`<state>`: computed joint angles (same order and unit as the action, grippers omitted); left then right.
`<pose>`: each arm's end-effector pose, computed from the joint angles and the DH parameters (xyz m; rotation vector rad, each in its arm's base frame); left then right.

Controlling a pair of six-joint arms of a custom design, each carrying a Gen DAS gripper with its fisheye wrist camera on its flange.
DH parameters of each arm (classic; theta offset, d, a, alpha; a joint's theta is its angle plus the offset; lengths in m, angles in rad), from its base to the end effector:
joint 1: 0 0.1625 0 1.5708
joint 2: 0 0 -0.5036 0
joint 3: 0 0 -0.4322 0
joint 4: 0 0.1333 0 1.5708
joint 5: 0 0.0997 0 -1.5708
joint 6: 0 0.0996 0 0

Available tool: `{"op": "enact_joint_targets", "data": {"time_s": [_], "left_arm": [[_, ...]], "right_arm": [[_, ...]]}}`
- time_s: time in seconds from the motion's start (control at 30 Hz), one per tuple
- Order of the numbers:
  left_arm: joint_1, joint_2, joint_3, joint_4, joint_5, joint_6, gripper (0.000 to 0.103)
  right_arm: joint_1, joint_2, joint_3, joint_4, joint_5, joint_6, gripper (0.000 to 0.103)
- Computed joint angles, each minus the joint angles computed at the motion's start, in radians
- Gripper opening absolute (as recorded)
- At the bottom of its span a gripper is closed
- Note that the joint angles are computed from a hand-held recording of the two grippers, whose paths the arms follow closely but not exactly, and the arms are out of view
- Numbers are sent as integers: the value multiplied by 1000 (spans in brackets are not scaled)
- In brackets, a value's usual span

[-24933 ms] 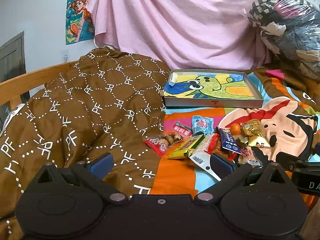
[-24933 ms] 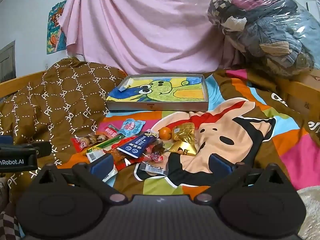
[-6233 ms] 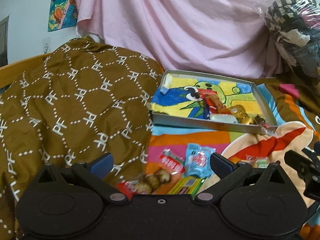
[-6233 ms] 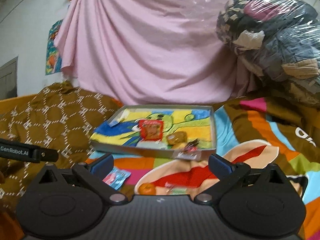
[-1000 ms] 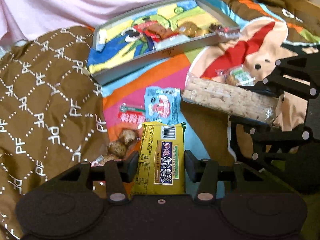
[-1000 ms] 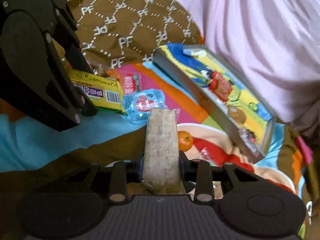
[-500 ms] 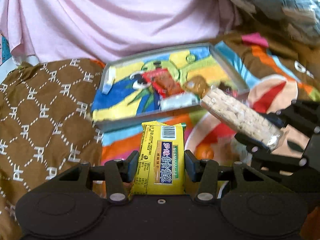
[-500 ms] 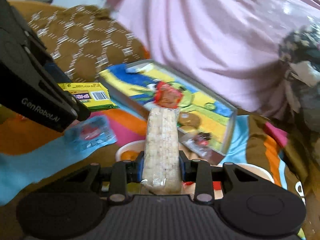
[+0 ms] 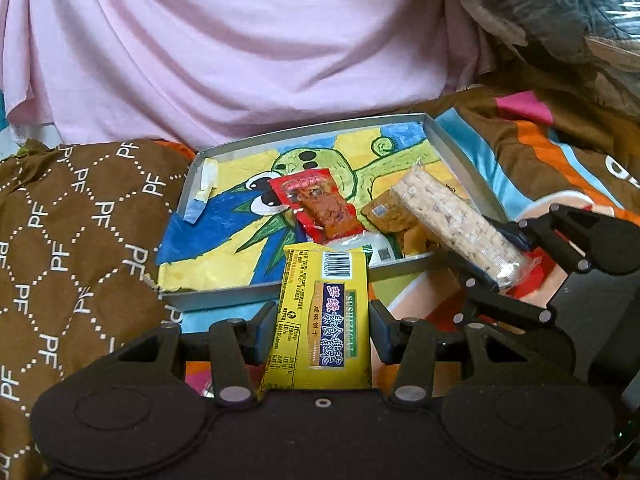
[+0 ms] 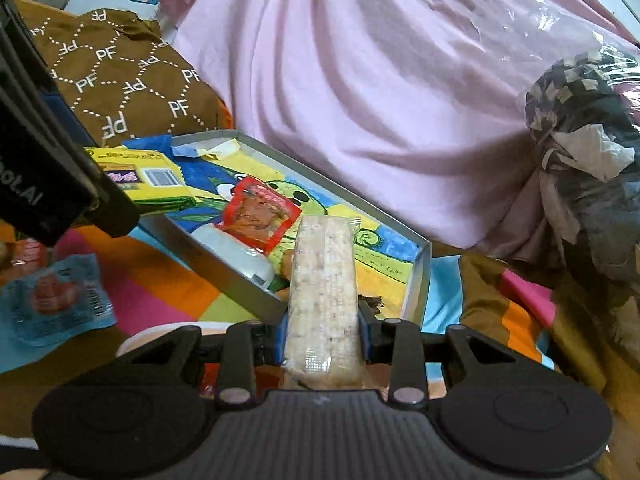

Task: Organize snacks
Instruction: 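Carry the wafer pack and rice-cake bar into the tray and release both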

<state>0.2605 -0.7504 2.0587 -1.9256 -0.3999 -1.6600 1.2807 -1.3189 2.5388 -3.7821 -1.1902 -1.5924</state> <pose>-0.4315 -0.3479 -0.0152 0.3026 1.9357 -1.1424 0.0470 -0.4378 0.2771 1.5959 -1.6962 1.0982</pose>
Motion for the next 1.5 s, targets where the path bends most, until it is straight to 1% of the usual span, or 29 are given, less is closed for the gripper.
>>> {"op": "enact_joint_targets", "data": {"time_s": [0.13,0.27,0.43,0.5,0.6,0.7,0.77,0.87,0.93,1.1,1.23,1.4,1.5], "left_arm": [[38,9,-17,-37,51,24,50],[82,11,-37,-88,110,57,50],[143,28,-65,-207,165,152,50],[168,42,-71,-303,178,228,50],[202,78,-85,-486,191,379,50],[227,118,-103,-665,189,528,50],[242,142,-118,-744,185,602,50],[259,167,-143,-775,186,638,50],[269,178,-156,-795,186,653,50],[279,190,-174,-796,205,658,51],[281,186,-176,-779,202,645,52],[280,186,-172,-800,192,651,60],[276,178,-166,-771,193,608,67]], "right_arm": [[13,17,-33,21,-4,48,36],[31,21,-71,56,-7,119,36],[48,28,-130,114,-33,201,36],[52,26,-151,141,-42,246,36],[60,23,-188,202,-63,331,36],[64,25,-218,242,-72,369,36],[68,27,-237,265,-81,406,36],[72,39,-261,278,-96,450,36],[71,44,-272,291,-94,463,36],[76,55,-270,291,-101,445,37],[75,57,-273,293,-103,450,39],[74,62,-269,273,-99,446,46],[72,62,-268,264,-96,449,50]]}}
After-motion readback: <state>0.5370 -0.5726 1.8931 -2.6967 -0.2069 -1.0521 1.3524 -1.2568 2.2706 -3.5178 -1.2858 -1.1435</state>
